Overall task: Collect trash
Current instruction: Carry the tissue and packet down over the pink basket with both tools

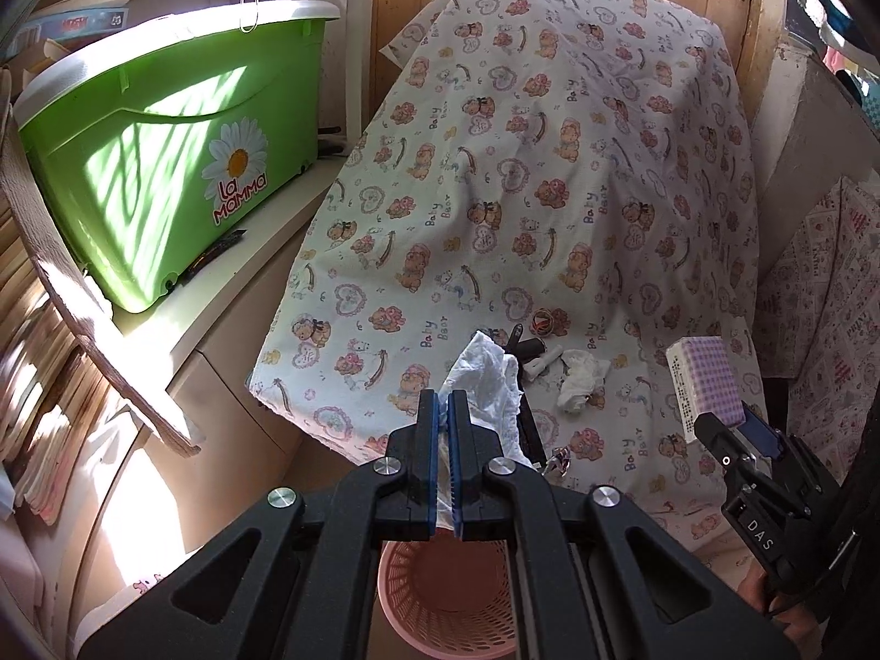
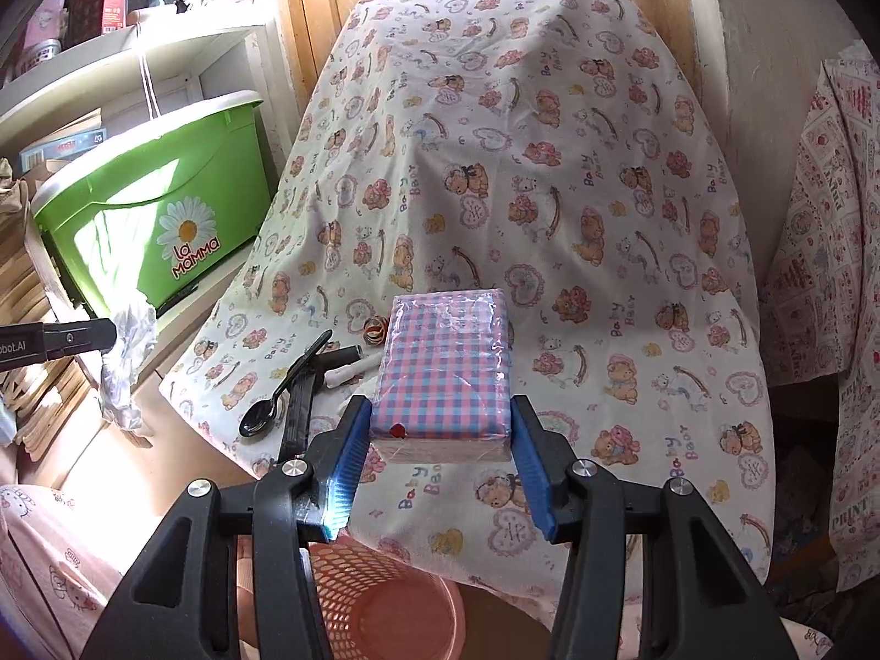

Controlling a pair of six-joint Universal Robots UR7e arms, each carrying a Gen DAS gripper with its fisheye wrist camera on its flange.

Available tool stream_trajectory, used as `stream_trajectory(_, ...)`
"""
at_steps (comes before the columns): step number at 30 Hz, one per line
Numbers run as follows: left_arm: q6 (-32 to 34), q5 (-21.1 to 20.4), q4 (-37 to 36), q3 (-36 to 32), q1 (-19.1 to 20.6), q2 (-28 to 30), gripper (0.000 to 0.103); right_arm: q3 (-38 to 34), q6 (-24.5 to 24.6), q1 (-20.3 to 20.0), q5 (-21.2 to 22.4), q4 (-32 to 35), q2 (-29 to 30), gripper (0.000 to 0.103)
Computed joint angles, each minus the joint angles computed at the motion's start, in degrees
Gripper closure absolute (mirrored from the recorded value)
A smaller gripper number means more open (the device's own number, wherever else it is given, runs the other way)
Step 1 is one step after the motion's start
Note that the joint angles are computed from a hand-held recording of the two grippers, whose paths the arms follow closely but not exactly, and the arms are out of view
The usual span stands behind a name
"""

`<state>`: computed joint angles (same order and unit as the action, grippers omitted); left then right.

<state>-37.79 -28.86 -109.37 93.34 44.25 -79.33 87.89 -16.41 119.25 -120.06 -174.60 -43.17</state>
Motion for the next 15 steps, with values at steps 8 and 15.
stream_trajectory(8,-5.4,-2.7,2.9,4.2,-0.9,-2.2,0.1,5.6,-0.8,1.0,5.5,1.5,-4.2,0.05)
stream_trajectory(15,-8.9,-5.2,4.8,6.6,1.2,-2.6,0.1,8.2,-0.6,2.2,6.9,5.5,-4.9,0.05)
